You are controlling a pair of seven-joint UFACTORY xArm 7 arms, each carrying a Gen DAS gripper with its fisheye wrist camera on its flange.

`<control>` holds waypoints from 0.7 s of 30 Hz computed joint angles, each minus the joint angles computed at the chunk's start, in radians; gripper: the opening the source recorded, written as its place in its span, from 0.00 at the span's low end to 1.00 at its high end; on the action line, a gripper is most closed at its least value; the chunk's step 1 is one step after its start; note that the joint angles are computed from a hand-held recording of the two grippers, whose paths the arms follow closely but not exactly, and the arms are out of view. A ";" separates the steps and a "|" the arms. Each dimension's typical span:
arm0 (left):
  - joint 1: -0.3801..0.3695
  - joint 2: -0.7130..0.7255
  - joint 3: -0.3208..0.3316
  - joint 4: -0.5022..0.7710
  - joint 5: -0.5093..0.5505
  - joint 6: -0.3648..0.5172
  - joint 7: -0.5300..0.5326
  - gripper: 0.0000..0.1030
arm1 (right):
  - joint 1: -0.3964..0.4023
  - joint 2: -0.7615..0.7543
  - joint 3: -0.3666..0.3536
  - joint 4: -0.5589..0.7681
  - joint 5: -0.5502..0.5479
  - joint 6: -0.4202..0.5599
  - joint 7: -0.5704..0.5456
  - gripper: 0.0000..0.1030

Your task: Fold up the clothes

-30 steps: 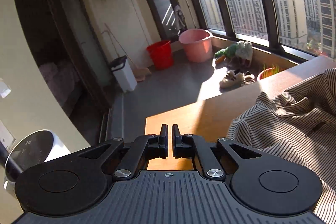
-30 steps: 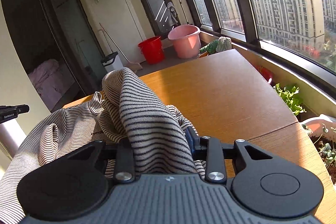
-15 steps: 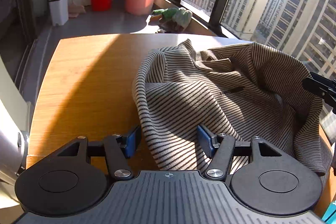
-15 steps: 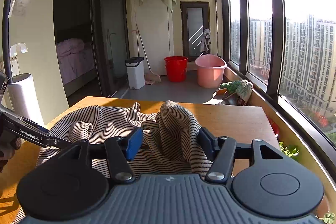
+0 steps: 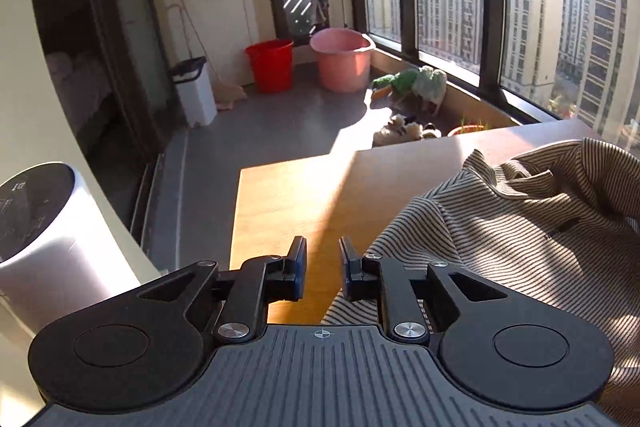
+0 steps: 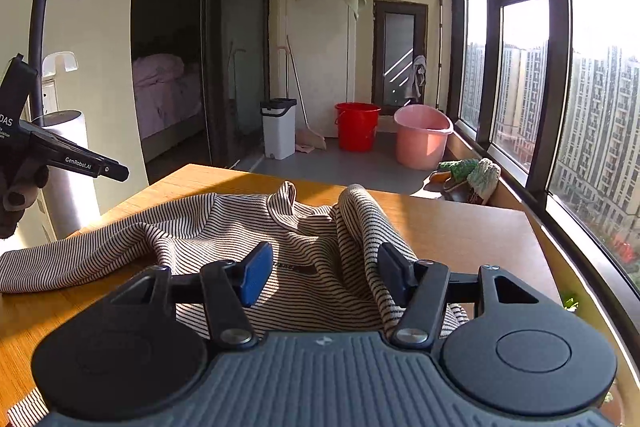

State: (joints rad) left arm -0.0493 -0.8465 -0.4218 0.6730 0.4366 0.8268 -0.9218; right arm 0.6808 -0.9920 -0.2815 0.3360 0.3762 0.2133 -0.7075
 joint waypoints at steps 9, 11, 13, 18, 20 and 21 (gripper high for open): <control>-0.167 0.141 0.029 -0.061 -0.177 -0.428 -0.047 0.68 | -0.042 0.457 0.074 0.250 -0.137 -0.104 -0.057 0.56; -0.214 0.199 0.044 -0.088 -0.218 -0.506 -0.027 0.70 | -0.014 0.545 0.029 0.336 -0.054 -0.003 -0.103 0.29; -0.236 0.239 0.055 -0.107 -0.246 -0.540 -0.013 0.72 | 0.056 0.561 -0.047 0.388 0.029 0.033 -0.144 0.05; -0.180 0.268 -0.012 -0.101 -0.197 -0.527 -0.012 0.73 | 0.120 0.710 -0.166 0.574 0.255 -0.013 -0.235 0.05; -0.170 0.268 -0.024 -0.098 -0.173 -0.502 -0.014 0.74 | 0.056 0.797 -0.143 0.613 0.239 -0.011 -0.196 0.05; -0.165 0.261 -0.026 -0.109 -0.159 -0.513 -0.014 0.74 | 0.014 0.831 -0.121 0.615 0.202 -0.004 -0.157 0.05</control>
State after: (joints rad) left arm -0.2147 -0.5851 -0.4478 0.5644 0.2779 0.3141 -0.9356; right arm 0.6947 -0.1615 -0.4024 0.9512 0.5779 0.2098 -0.8643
